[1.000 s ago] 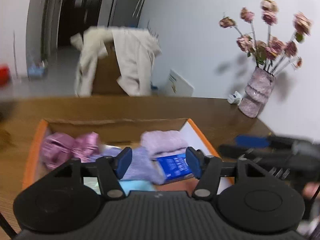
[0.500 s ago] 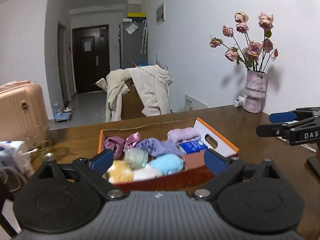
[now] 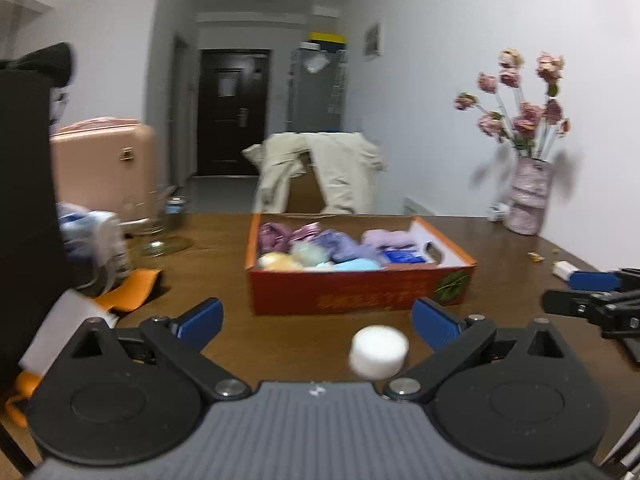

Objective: Organize soft objects
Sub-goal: 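Reach the left tool to the white round sponge on the table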

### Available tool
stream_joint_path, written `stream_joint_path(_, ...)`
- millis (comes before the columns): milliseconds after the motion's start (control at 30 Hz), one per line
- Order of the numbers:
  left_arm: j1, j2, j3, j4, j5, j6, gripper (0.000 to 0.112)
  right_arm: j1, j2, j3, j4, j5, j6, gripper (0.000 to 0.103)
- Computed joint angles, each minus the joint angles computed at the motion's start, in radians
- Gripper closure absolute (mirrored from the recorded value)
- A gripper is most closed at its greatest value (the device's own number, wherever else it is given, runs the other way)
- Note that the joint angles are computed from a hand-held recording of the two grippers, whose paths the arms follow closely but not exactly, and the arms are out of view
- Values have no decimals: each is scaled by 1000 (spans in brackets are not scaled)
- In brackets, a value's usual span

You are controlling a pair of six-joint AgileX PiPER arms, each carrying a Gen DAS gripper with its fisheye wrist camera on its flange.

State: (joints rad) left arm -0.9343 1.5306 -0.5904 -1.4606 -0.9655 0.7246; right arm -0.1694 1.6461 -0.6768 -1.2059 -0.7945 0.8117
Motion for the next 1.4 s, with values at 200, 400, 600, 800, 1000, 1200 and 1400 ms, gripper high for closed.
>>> stream_joint_path(200,-84,-11,93,-43,-20,-168,9,-4,-31,140,98,-56,-113,19)
stream_joint_path(400,-191,32,130,-110,-91,-231,9,6,-41,245,163,-74,-214,18)
stream_joint_path(600,-233,96,122,-112,-134,-248,9,30,-27,286,226,-75,-291,18)
stream_joint_path(800,-182,150,98,-43,-127,-265,9,52,45,258,310,-95,-337,18)
stream_joint_path(1000,-47,229,35,129,-50,-299,9,117,151,124,402,-6,-298,19)
stream_joint_path(1200,114,317,-110,285,117,-218,10,176,255,-81,382,119,-227,20)
stream_joint_path(1400,247,414,-277,341,290,-127,20,228,382,-348,216,257,-51,26)
